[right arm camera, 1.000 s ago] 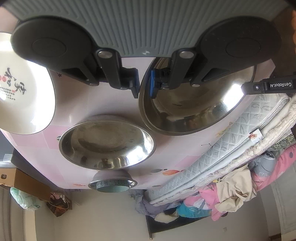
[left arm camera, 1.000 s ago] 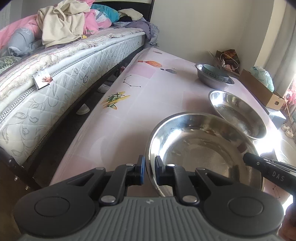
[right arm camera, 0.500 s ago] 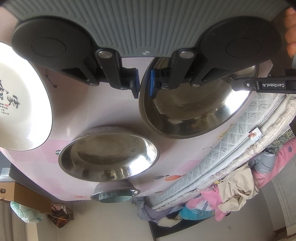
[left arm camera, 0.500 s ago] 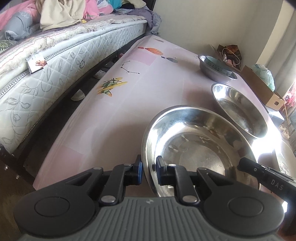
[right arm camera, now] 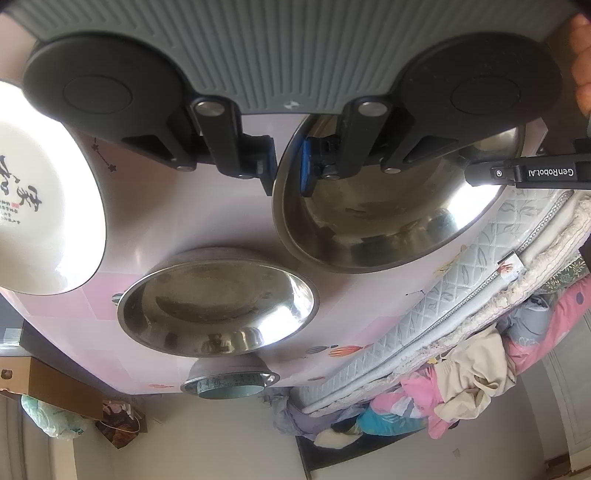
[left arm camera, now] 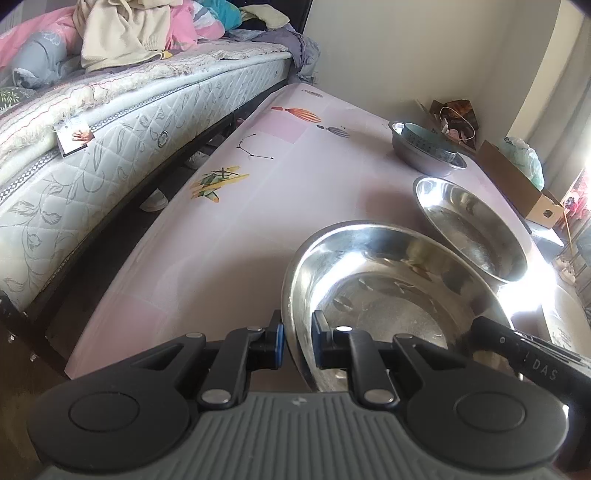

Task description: Organize plates and bowls

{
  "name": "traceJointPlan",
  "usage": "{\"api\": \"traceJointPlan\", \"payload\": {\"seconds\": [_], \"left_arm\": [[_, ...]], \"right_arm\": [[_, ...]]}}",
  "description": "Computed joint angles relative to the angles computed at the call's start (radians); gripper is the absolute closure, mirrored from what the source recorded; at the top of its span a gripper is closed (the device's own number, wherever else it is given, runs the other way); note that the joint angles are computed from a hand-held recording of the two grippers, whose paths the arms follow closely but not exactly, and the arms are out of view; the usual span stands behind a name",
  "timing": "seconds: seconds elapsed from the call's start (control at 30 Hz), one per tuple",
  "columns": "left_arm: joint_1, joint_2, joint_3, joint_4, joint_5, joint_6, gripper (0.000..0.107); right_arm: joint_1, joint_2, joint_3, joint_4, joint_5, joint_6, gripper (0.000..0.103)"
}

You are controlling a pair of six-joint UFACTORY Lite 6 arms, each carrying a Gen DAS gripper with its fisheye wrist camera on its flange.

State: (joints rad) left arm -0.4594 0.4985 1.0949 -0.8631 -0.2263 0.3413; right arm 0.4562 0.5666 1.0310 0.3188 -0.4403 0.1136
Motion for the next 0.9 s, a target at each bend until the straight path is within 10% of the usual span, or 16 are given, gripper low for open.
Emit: {"api": "traceJointPlan", "payload": {"seconds": [0.53,0.9], "left_arm": [[-0.039,-0.101,-0.018,-0.179,-0.044,0.19,0.092],[-0.066,0.049,0.287,-0.544,0.01,0.597,0.092]], "right_arm": [[0.004,-0.11,-0.077,0.012,-0.035,-0.013,0.09],[-0.098,-0.192,-0.07,-0.022,0.017,-0.028,0.088]]}}
